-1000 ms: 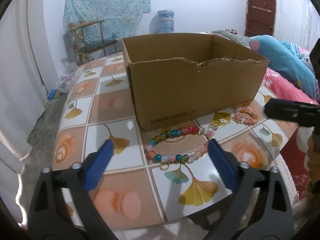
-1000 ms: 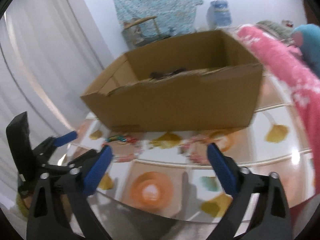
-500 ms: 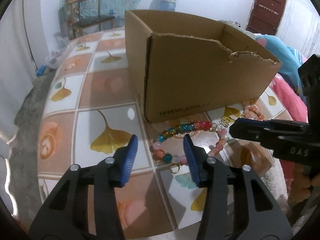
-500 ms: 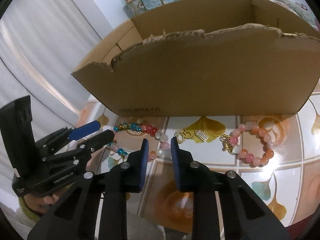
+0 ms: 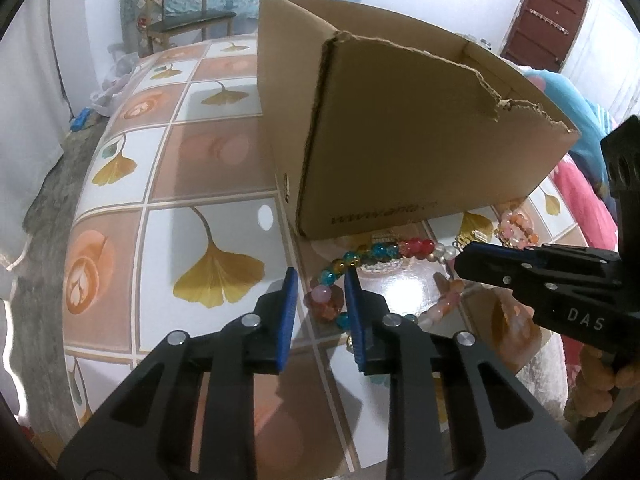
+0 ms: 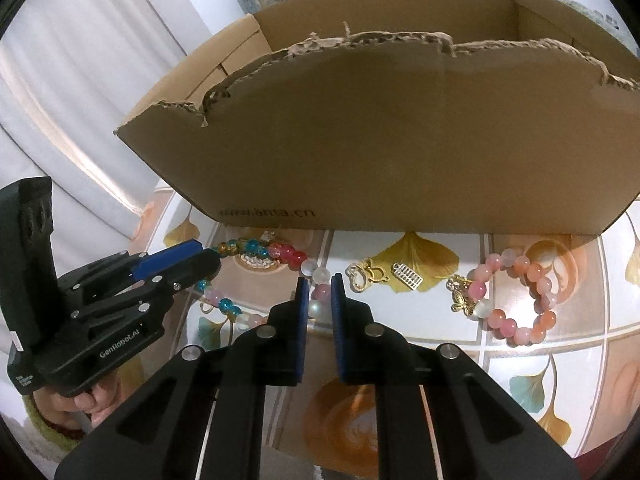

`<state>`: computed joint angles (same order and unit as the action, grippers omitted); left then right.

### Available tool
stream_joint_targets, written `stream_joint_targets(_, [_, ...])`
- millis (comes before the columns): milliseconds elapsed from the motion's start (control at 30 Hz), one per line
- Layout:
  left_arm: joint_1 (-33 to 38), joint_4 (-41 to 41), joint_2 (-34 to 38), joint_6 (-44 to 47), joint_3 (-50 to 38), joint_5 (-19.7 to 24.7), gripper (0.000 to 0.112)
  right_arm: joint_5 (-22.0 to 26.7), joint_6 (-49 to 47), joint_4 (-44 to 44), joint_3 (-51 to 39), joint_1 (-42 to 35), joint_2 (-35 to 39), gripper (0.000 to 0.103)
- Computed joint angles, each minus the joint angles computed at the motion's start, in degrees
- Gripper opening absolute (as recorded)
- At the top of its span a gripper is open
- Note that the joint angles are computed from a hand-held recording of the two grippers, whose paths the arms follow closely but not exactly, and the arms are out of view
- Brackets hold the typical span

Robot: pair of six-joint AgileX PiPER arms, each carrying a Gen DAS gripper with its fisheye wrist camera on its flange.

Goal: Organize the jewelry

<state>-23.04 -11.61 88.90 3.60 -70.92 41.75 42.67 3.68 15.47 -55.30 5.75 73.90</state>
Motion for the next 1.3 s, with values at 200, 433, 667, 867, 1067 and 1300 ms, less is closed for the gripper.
stream_joint_targets(200, [-1.96, 3.71, 0.15, -2.00, -0.06, -0.31, 0.019, 1.52, 1.64, -2.21, -2.15, 1.45, 1.38, 0.012])
stream_joint_targets(433, [-2.11, 4.57, -0.08, -2.62, 0.51, -1.11, 0.015, 1.88, 6.16, -7.64, -4.65, 5.25, 3.99, 0.012])
stream_joint_targets(667, [-2.50, 5.59, -0.92, -3.08, 2.09, -3.03, 0.009, 0.71, 15.33, -18.24, -6.73, 12.61, 7.59, 0.010])
stream_joint_targets(867, [-1.84, 3.37, -3.53, -1.10, 3.78, -4.79, 0.009, -0.83, 19.91, -21.78, -5.60, 14.88, 5.87, 0.009])
stream_joint_targets(1067, [-1.99, 3.08, -7.89, -0.45, 4.11, -5.50, 0.009, -0.29, 21.84, -25.15, -4.70, 16.09, 0.80, 0.009])
stream_joint_targets(1300, [-2.85, 2.93, -12.77, 0.86, 0.48, -5.36, 0.009, 2.05, 23.24, -29.46, -6.02, 18.01, -6.28, 0.009])
